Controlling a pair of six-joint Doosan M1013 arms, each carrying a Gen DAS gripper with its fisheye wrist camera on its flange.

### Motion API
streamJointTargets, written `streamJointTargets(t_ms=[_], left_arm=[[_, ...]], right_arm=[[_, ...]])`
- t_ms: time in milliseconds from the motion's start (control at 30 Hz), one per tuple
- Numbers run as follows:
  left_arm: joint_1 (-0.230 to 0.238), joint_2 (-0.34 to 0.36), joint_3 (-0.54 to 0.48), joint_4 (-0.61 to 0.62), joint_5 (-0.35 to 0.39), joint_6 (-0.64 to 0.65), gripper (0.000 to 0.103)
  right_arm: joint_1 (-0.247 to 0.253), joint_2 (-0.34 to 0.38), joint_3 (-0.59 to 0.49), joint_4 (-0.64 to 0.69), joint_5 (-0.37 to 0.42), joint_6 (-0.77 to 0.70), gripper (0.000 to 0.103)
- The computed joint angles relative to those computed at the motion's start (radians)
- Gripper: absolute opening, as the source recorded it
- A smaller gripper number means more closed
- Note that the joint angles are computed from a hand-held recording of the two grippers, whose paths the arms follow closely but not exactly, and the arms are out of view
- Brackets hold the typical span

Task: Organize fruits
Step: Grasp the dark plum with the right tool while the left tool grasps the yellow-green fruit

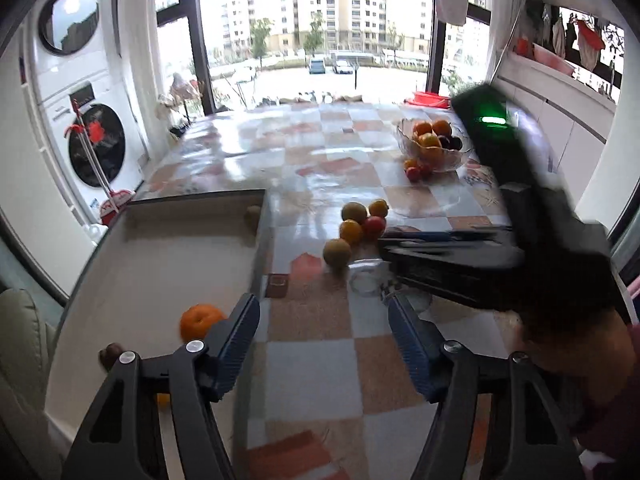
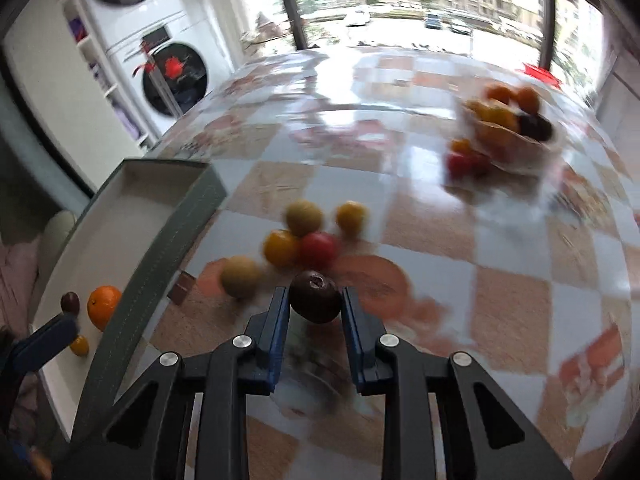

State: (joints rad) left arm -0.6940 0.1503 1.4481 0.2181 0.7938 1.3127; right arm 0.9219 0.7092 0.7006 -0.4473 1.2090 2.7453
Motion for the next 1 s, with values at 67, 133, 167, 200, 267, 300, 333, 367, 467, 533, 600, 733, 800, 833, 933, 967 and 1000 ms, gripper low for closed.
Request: streamJointTargets(t_ms=[67, 133, 167, 200, 267, 300, 333, 367, 467, 533, 600, 733, 800, 833, 933, 967, 1000], left_arm=[[0.002, 0.025, -0.032, -0.051, 0.023, 0.036, 0.069], [-0.001, 0.053, -0.062, -0.072, 0.044, 0.054, 0.069], [-0.005, 0.074, -0.083, -0.066, 0.058, 0.048, 0.069], [-0.009, 0.093, -0.105, -0.058, 0.074, 0.044, 0.069], [-0.016, 0.130, -0.137, -0.015, 0.113, 0.013, 0.069], [-0.019, 0.140, -0.145, -0.004, 0.126, 0.003, 0.069], [-0.019, 0.154, -0.157, 0.006, 0.143, -0.006, 0.070], [-0.018, 0.169, -0.170, 0.009, 0.161, -0.013, 0.070], [-0.016, 0.184, -0.182, 0.000, 0.178, -0.015, 0.070], [-0.009, 0.178, -0.169, -0.024, 0.149, -0.017, 0.053], [0.000, 0.172, -0.161, -0.066, 0.130, -0.001, 0.027], [0.020, 0.159, -0.150, -0.171, 0.105, 0.043, 0.003], [0.018, 0.145, -0.135, -0.162, 0.083, 0.033, 0.003], [0.016, 0.141, -0.132, -0.151, 0.080, 0.028, 0.003], [0.007, 0.139, -0.134, -0.094, 0.082, -0.007, 0.004], [0.005, 0.147, -0.146, -0.084, 0.100, -0.008, 0.004], [0.007, 0.158, -0.161, -0.091, 0.123, 0.001, 0.013]], right_arm=[[0.003, -0.046, 0.081, -0.010, -0.015, 0.067, 0.029], [0.008, -0.086, 0.153, -0.020, -0.036, 0.129, 0.029], [0.011, -0.103, 0.184, -0.024, -0.049, 0.154, 0.029], [0.014, -0.118, 0.210, -0.029, -0.060, 0.177, 0.029], [0.024, -0.148, 0.265, -0.043, -0.089, 0.228, 0.029], [0.028, -0.157, 0.282, -0.048, -0.100, 0.246, 0.029], [0.033, -0.170, 0.304, -0.056, -0.115, 0.268, 0.029], [0.037, -0.176, 0.316, -0.061, -0.124, 0.280, 0.029], [0.047, -0.193, 0.348, -0.081, -0.146, 0.322, 0.029], [0.053, -0.202, 0.366, -0.091, -0.156, 0.340, 0.029], [0.057, -0.203, 0.369, -0.096, -0.155, 0.344, 0.029], [0.063, -0.205, 0.378, -0.096, -0.162, 0.361, 0.029], [0.067, -0.207, 0.381, -0.101, -0.158, 0.363, 0.029], [0.068, -0.207, 0.381, -0.104, -0.155, 0.362, 0.029], [0.072, -0.205, 0.378, -0.110, -0.146, 0.362, 0.029], [0.072, -0.205, 0.379, -0.111, -0.147, 0.365, 0.029], [0.073, -0.206, 0.380, -0.111, -0.149, 0.368, 0.029]])
